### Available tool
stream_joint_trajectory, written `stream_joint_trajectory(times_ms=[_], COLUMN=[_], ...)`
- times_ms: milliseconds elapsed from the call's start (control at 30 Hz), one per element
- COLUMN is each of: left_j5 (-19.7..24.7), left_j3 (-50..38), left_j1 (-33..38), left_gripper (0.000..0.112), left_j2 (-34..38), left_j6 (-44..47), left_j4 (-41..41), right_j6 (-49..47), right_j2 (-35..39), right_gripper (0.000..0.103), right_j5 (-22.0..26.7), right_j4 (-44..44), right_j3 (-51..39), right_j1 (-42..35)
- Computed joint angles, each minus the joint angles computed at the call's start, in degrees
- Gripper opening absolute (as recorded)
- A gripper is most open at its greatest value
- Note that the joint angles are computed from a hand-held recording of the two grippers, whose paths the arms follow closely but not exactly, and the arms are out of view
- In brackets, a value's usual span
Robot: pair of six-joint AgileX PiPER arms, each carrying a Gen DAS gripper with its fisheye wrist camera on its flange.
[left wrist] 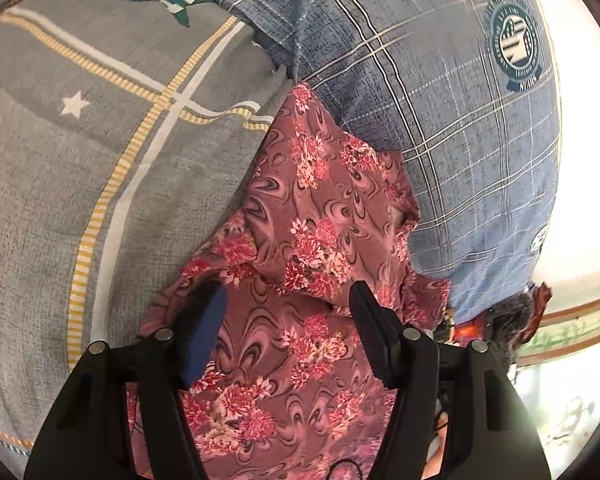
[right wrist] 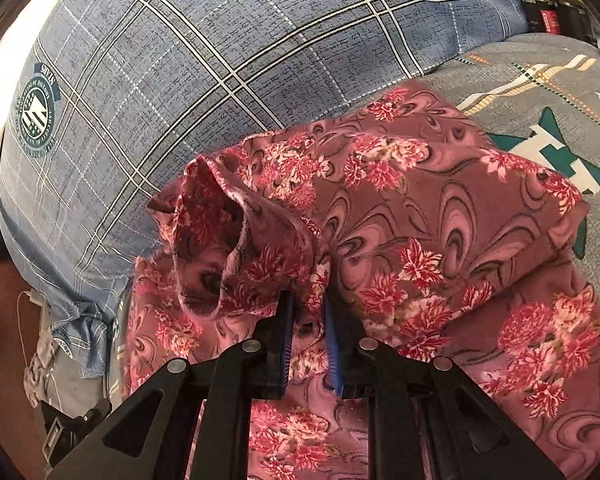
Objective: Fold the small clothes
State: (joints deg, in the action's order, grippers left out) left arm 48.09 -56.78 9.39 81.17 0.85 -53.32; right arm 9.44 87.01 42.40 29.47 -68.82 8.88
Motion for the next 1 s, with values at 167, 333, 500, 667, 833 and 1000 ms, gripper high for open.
stream_joint_trajectory(times_ms=[167,333,500,667,833,1000], left_j5=[-1.09,-2.07,-2.70,-2.51,-0.12,0.41], left_j3=[-0.97,-1.74,-2.32,-3.29,-3.68,-3.44], left_j1=[-1.07,-3.13,-4.62,-5.19,-1.76,-0.56], left_gripper=[0.062,0.062,0.062,0.063,0.064,0.064], left_j2=[0.53,-0.13,-0.28,0.27,2.65,3.93], left_j6=[-2.26,-4.97,-7.08,-7.42,-3.13,-1.59], left_j4=[2.09,6.56,9.31,10.71,2.52,-1.54], right_j6=[-4.68,-9.73,-14.35,-17.43,-25.98,-30.98], right_j2=[-2.05,-3.05,-3.84,-3.29,-4.08,-6.57], right_gripper=[0.016,0.016,0.016,0.016,0.016,0.017], right_j5=[1.10,3.26,3.99,5.79,5.38,5.43], right_j4=[2.79,7.07,11.15,12.89,24.27,28.83], right_j3=[2.80,4.19,6.07,5.79,11.03,14.81], right_j1=[-2.62,-5.73,-8.19,-9.62,-14.04,-17.65])
